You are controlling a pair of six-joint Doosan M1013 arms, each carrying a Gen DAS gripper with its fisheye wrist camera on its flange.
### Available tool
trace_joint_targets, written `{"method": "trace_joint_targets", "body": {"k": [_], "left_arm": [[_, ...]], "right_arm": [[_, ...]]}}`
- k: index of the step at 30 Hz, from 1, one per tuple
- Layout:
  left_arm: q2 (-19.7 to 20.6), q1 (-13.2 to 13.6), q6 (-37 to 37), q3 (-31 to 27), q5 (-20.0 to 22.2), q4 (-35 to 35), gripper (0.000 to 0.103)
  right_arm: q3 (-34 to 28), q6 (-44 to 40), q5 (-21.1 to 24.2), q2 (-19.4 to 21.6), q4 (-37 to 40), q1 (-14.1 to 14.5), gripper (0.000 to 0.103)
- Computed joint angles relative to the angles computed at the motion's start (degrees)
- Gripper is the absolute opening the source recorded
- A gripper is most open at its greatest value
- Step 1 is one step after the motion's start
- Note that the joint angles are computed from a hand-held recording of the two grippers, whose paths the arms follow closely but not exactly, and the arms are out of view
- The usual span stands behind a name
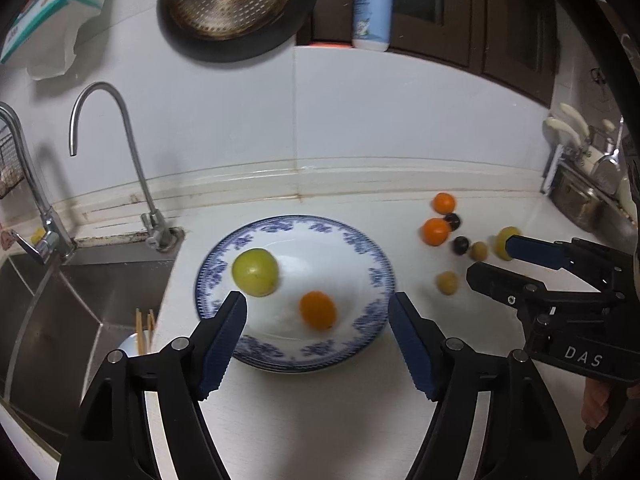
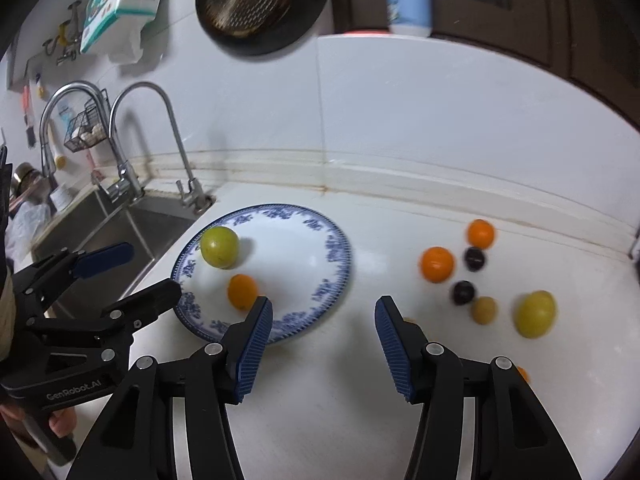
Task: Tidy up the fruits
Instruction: 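Carry both fruits to the blue-and-white plate and open both grippers, then grasp the brown kiwi with the left gripper while the right gripper grasps a tangerine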
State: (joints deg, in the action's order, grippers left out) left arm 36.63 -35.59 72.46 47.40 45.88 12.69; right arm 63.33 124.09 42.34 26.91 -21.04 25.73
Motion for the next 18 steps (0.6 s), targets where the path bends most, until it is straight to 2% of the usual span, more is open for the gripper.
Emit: {"method": "trace_joint_targets", "body": {"k": [9,18], "left_arm": [[-0.9,-1.8,2.7,0.7,-3.5,-1.3,0.072],[1.0,-2.7,9.3,-2.2,-3.7,-6.4,0.072]], "right_arm": [[6.4,10.5,0.0,-4.9,-10.3,0.4,0.063],[10.1,18.2,1.7,-7.5,-15.6,0.0,0.063]]}}
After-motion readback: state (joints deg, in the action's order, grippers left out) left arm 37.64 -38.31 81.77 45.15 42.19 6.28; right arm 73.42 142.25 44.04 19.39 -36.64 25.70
